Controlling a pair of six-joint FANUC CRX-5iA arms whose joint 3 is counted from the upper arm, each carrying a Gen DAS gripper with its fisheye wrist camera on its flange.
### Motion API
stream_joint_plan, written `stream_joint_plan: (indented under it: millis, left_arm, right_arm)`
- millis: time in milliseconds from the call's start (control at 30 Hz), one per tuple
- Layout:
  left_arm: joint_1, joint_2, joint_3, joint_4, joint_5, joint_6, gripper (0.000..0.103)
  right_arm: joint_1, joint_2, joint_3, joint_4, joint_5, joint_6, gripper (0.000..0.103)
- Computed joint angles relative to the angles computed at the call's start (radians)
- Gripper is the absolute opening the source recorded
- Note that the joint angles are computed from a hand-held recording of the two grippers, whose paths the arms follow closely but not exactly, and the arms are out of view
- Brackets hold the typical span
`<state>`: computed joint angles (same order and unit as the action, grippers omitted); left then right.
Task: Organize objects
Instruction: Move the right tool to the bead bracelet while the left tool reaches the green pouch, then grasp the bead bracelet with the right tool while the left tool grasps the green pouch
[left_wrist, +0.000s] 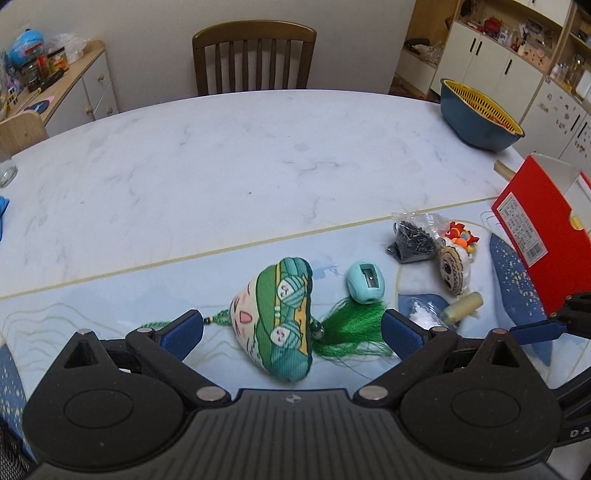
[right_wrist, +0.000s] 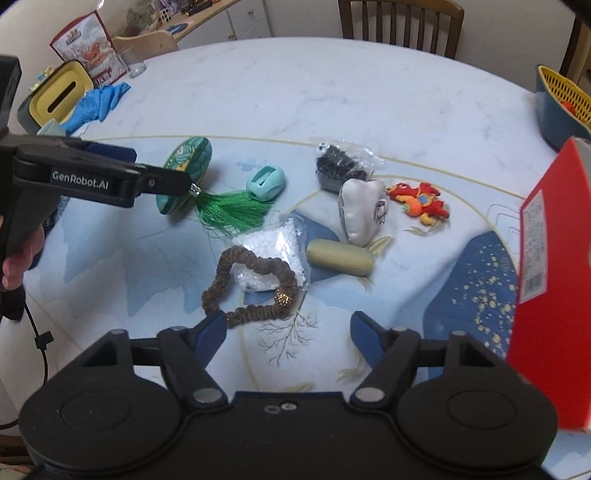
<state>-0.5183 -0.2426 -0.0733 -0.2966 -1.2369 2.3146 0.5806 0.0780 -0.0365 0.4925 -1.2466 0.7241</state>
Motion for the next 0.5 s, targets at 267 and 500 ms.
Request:
stream_joint_plan:
  millis: [267, 500]
  left_arm:
    - [0.035, 0.016, -0.016, 0.014, 0.03, -0.047, 0.103]
    - [0.048, 0.021, -0.034, 0.019, 0.052, -0.048, 0.097]
  right_arm:
    - [-0.039, 0.069, 0.071, -0.049, -0.016, 0.005, 0.053]
    - [-0.041, 0.104, 0.09, -0.052, -0.023, 0.002, 0.041]
